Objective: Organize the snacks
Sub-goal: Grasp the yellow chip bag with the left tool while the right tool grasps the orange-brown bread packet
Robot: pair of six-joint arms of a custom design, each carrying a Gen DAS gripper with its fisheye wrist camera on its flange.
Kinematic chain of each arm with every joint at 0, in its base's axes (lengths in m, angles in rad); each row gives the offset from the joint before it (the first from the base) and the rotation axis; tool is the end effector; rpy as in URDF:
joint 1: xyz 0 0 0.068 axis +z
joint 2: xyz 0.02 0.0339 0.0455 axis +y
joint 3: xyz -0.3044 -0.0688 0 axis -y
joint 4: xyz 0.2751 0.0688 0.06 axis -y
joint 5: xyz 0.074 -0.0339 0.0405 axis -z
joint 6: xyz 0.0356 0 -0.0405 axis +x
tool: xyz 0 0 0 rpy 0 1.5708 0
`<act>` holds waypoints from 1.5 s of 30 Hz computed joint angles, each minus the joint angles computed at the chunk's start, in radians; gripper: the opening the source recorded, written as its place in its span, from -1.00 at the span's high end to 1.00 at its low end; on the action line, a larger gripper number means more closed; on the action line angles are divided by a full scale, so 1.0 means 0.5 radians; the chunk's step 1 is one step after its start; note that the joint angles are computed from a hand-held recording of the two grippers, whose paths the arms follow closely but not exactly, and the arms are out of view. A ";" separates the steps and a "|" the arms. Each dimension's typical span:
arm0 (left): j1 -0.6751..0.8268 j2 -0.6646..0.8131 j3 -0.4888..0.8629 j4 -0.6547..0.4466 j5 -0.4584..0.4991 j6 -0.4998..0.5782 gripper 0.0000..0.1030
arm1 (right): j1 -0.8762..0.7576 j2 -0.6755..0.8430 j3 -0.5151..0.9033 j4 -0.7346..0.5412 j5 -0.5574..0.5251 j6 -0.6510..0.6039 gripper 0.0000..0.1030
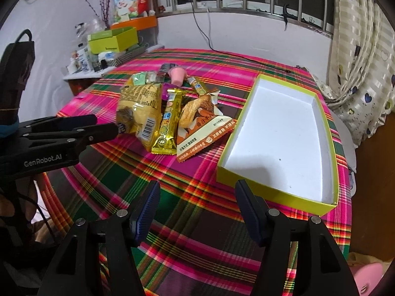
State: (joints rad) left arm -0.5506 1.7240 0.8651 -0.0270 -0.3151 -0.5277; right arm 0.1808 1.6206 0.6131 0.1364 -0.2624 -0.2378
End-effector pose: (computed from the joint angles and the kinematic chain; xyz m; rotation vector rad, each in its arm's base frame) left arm 0.3124 -0.1789 0.1617 -0.1083 2.3990 -0.1120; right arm 0.2960 0.0635 0.1340 -0.6169 2.3434 0.2941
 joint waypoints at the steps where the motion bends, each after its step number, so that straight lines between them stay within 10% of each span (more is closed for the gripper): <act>1: 0.003 0.000 -0.004 0.000 -0.002 -0.003 -0.16 | 0.004 -0.002 0.002 0.003 0.003 0.005 -0.21; 45: 0.414 0.043 -0.065 0.388 0.622 0.067 -0.37 | 0.074 0.181 0.331 -0.072 -0.080 0.091 -0.18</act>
